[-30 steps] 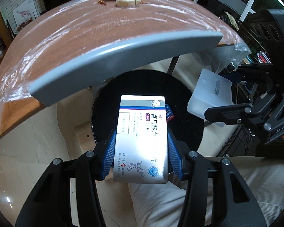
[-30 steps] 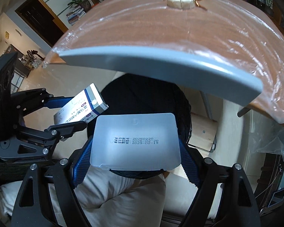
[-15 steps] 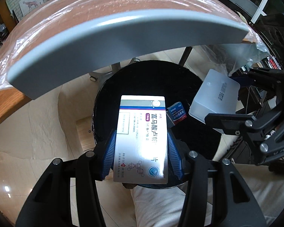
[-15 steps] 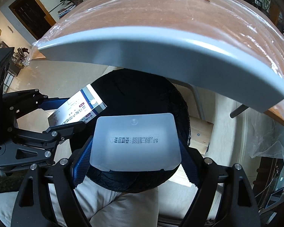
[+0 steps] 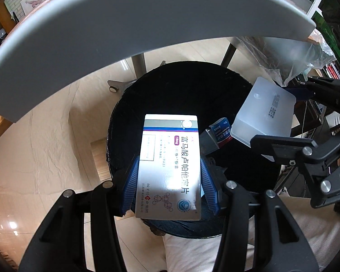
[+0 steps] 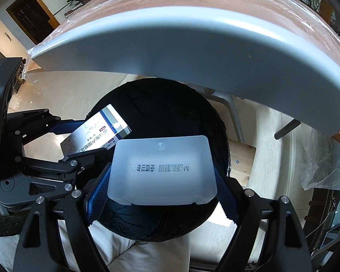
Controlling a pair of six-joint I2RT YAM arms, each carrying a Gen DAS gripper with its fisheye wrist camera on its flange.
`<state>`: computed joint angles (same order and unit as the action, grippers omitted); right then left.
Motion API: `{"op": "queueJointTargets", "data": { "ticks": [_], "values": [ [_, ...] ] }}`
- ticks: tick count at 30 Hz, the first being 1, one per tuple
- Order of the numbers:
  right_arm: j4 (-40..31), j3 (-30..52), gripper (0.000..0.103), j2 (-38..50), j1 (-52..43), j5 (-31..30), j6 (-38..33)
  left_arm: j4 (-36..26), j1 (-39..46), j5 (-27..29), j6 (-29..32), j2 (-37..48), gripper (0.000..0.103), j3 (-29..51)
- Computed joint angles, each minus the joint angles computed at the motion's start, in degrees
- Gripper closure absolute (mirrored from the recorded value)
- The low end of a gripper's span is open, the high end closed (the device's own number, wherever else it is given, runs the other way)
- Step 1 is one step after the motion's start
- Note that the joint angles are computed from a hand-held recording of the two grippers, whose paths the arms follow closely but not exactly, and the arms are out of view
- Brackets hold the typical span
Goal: Collect trash
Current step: 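Carry the white plastic box and medicine box over the black bin with both tools, then open the right tool to drop the plastic box while the left tool drops the medicine box, then move both tools back over the table toward the yellow bag and paper ball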
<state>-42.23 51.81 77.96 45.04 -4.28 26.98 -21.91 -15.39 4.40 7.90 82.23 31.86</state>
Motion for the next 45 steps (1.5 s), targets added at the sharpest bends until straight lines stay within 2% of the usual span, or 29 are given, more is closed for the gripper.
{"op": "queueJointTargets", "data": {
  "ticks": [8,11,12,14,15,18,20,23,26,28,29,31,32,34,36,38,43,45],
  "values": [
    [0.16,0.65,0.022,1.33,-0.3,0.04,0.13,1.43,-0.7,-0.37,-0.32,2.65,0.051,0.86],
    [0.37,0.61,0.022,1.31,-0.55,-0.38,-0.12,1.53,0.34,1.29,0.51,2.67,0.05,0.95],
    [0.48,0.47,0.022,1.02,-0.76,-0.98,-0.32,1.36,0.65,1.53,0.64,2.54,0.038,1.03],
    [0.26,-0.02,0.018,0.14,-1.33,-1.71,-0.7,1.22,2.24,1.45,1.37,0.81,0.022,0.5],
    [0.17,-0.46,0.014,-0.51,-1.83,-2.01,-1.0,1.11,2.67,1.68,1.36,0.16,0.022,0.31],
    [-1.73,-1.1,0.013,-3.06,-2.77,-1.29,-0.91,-0.2,4.32,2.38,1.89,-0.95,0.022,0.38],
    [-3.99,-1.01,0.013,-5.75,-3.61,-0.07,-0.67,-2.07,5.53,3.07,2.46,-2.81,0.022,0.45],
    [-8.44,1.08,0.013,-11.34,-4.4,1.6,-0.59,-7.86,8.39,5.93,4.53,-9.88,0.022,0.89],
    [-12.69,5.93,0.012,-15.35,-3.76,5.82,-1.03,-16.16,12.16,11.53,7.83,-18.08,0.022,4.18],
    [-13.62,9.13,0.007,-15.62,-4.54,8.24,-2.15,-21.14,14.77,16.46,9.71,-21.08,0.022,9.27],
    [-13.34,10.83,0.004,-15.41,-4.84,10.11,-2.55,-22.23,15.59,18.1,10.16,-21.39,0.02,11.4],
    [-11.49,13.55,0.004,-13.53,-5.58,12.35,-3.11,-22.72,17.42,20.75,10.97,-21.64,0.007,16.08],
    [-10.67,14.48,0.004,-12.45,-5.72,12.95,-3.13,-20.72,17.45,20.49,10.13,-21.01,0.002,18.23],
    [-8.51,16.54,0.004,-8.77,-7.38,13.29,-3.86,-16.48,17.23,20.19,8.63,-17.84,0.002,21.81],
    [-6.07,19.15,0.004,-4.11,-8.11,13.28,-3.69,-11.17,14.85,16.43,5.97,-10.65,0.002,26.86],
    [-4.75,22.53,0.004,1.04,-8.91,13.43,-3.77,-8.45,13.6,15.2,4.95,-2.68,0.002,32.75],
    [-3.25,29.97,0.004,11.7,-10.27,13.45,-3.54,-13.94,11.93,18.49,5.01,19.37,0.002,55.74],
    [-2.72,33.21,0.004,16.02,-11.55,12.82,-2.34,-14.75,10.83,18.29,5.77,24.85,0.002,61.31]
  ]
}}
